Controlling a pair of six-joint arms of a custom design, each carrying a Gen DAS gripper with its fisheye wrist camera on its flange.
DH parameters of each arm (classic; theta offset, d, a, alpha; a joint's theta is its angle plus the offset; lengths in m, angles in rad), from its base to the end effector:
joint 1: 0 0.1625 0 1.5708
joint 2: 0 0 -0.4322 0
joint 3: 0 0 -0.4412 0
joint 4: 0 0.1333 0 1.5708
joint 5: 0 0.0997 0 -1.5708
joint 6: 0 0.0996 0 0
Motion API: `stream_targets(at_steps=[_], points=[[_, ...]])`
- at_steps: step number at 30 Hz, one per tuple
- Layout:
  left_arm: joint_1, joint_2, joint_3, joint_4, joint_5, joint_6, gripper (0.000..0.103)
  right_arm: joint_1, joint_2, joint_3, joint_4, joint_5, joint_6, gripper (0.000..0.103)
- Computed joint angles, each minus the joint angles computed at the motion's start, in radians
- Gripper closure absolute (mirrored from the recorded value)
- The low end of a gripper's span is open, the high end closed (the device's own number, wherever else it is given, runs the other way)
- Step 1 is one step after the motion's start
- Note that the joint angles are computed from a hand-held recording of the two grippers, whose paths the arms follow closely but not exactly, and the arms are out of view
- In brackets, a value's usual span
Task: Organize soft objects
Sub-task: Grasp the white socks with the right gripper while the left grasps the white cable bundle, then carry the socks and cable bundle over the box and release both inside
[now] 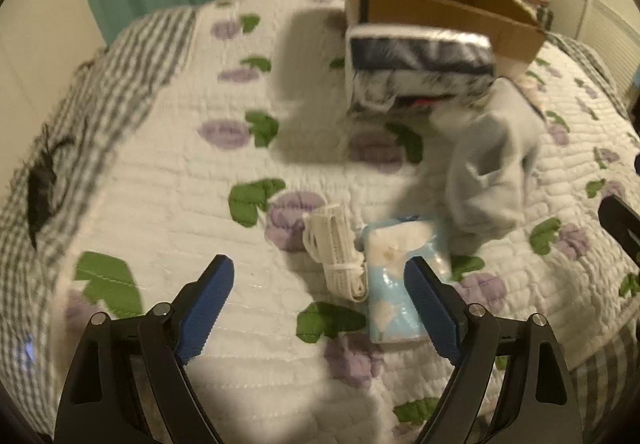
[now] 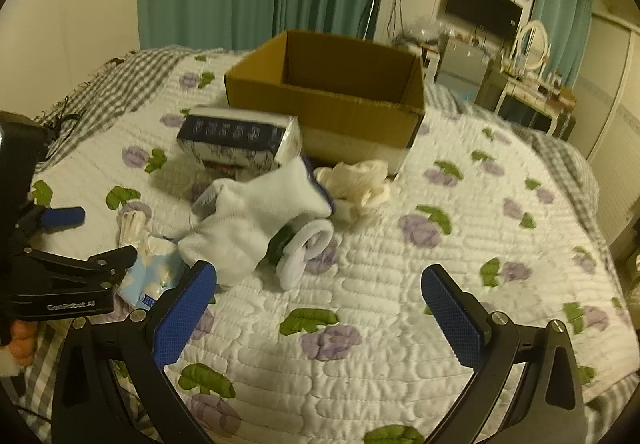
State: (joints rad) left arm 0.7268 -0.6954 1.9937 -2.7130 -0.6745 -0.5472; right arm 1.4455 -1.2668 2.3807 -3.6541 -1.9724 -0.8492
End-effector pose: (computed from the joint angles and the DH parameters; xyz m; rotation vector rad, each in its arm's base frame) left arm -0.2628 -0.5162 -0.0625 0.4252 2.2600 -0.5700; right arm 0.0366 -0.4642 0.2093 0.5648 -2.1651 0.8232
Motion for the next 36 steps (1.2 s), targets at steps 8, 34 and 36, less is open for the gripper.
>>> stream_targets(at_steps=[8, 34, 36], points=[[0.044, 0.023, -0.051, 0.023, -0.078, -0.015, 0.074, 0.008, 0.024, -0.026, 0.057, -0.025, 0.014, 0.000], [-0.018, -0.046, 0.065, -0.267, 0.017, 0.087, 0.076, 0.087, 0.187, -0.128, 0.149, -0.050, 0.068, 0.051], [-0.039, -0.052, 0.068, -0.234, 0.045, 0.064, 0.076, 0.086, 0.146, -0.097, 0.137, 0.000, 0.065, 0.053]])
